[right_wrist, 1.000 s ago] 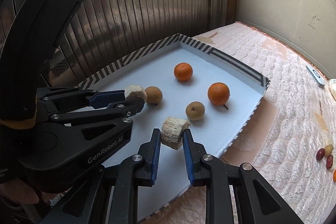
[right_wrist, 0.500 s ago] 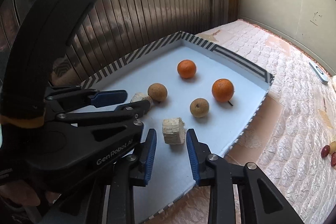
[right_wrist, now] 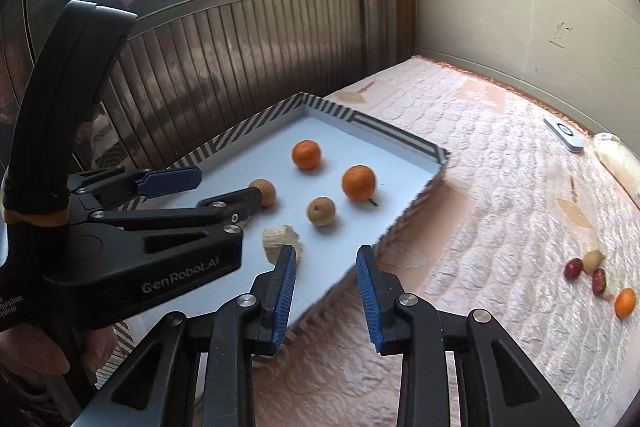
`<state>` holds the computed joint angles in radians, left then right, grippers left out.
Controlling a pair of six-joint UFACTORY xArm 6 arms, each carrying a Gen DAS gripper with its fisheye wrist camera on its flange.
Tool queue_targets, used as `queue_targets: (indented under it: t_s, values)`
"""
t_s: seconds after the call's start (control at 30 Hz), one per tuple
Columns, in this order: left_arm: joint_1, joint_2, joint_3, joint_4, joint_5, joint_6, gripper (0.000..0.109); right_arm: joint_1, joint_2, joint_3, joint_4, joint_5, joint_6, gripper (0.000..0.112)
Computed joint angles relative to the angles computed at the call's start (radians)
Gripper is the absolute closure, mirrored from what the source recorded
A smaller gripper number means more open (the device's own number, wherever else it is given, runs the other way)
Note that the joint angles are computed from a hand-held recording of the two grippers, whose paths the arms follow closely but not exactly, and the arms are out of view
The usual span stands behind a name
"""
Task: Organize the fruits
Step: 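Move both open tools back toward the red dates on the bed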
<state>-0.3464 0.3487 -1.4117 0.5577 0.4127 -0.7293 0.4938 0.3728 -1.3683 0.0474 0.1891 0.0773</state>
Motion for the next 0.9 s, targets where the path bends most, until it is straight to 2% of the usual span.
queue_targets:
  t_s: [0.3, 0.5, 0.7, 0.9]
  values:
    - [-0.075, 0.034, -0.063, -0.051, -0.007, 0.076, 0.05, -0.08, -0.126, 0.159, -0.202, -0.036, 0.227, 0.079]
    - [-0.135, 0.102, -0.158, -0.163, 0.024, 0.195, 0.05, -0.149, -0.205, 0.259, -0.286, -0.049, 0.33, 0.078]
    - [-0.186, 0.179, -0.268, -0.269, 0.072, 0.298, 0.05, -0.222, -0.268, 0.345, -0.301, -0.059, 0.371, 0.078]
    - [-0.231, 0.294, -0.441, -0.368, 0.16, 0.4, 0.05, -0.299, -0.319, 0.422, -0.279, -0.06, 0.361, 0.077]
